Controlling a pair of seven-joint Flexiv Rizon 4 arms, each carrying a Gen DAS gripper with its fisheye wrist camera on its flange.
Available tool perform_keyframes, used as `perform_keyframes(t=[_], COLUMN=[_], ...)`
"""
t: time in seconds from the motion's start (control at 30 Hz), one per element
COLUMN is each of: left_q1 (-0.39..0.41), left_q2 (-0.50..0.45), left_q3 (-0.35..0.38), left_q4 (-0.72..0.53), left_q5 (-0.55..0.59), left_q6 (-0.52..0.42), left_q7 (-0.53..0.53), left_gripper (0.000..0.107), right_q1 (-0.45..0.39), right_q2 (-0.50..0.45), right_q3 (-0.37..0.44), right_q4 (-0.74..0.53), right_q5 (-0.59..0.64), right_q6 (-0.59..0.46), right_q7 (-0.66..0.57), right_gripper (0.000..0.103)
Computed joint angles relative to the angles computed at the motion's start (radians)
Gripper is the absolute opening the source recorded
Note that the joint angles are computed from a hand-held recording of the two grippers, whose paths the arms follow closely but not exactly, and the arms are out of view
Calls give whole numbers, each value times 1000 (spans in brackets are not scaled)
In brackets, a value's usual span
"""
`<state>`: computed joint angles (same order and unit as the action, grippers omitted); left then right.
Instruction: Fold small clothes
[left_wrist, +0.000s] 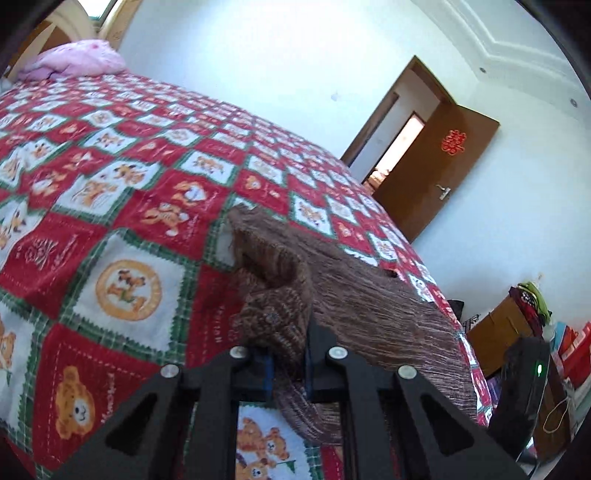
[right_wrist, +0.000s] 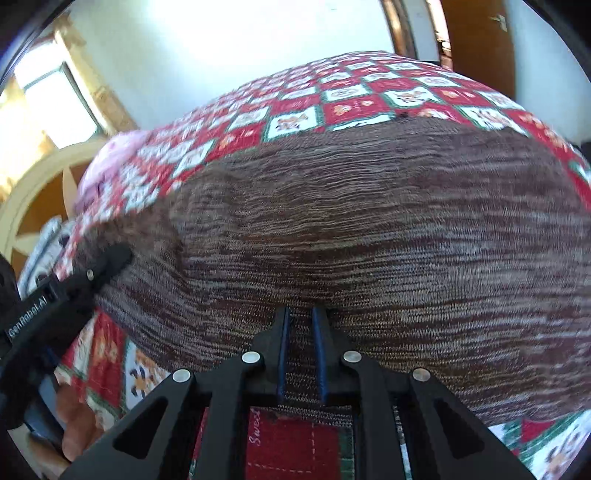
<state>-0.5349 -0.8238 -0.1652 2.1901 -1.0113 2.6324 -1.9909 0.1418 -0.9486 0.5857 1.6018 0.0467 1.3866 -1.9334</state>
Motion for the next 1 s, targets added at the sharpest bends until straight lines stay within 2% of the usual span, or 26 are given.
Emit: perform_keyframes(t=[0.13,0.2,0.27,0.33,0.4,0.47,0.5,0.67,0.77,0.87,0.93,0.97,1.0], left_q1=[-9,-4,-4,-2,-4,5,8,-3,-17,-3,25,49,75], left_q2=[-27,-34,-36,-38,-45,-48,-49,-49,-54,-50,-38,-27,-15], left_q3=[8,11,14,13,11,6,5,5,4,-3,-7,-11,-14], left_q4=[-30,-50,-75,-89,-98,-92,-89,-89,-87,-60,-35,-15,6], left_q5=[12,36,51,58,52,70,78,79,77,131,210,281,359], left_q6=[20,13,-6,-18,-20,-17,-13,1,22,32,7,-17,-42], left_q7=[30,64,124,157,178,166,157,169,184,157,137,118,100], left_gripper=[12,11,10,10,10,10,10,10,10,10,10,10,10], right_q1=[-44,-72,-120,-129,-142,-130,-116,2,84,113,116,120,125], right_q2=[5,-13,-54,-86,-119,-151,-152,-158,-143,-139,-141,-144,-139], right_q3=[68,123,203,238,271,281,271,190,105,58,39,25,8], right_q4=[-65,-132,-217,-286,-344,-405,-415,-503,-515,-512,-513,-521,-519], right_q5=[26,56,112,161,212,248,258,223,183,197,231,245,256], right_q6=[-81,-175,-309,-402,-504,-594,-607,-750,-773,-793,-803,-814,-809], right_q7=[-45,-78,-104,-103,-103,-90,-86,-102,-107,-129,-136,-128,-129], right_gripper=[13,14,24,58,66,67,67,67,66,65,42,36,25])
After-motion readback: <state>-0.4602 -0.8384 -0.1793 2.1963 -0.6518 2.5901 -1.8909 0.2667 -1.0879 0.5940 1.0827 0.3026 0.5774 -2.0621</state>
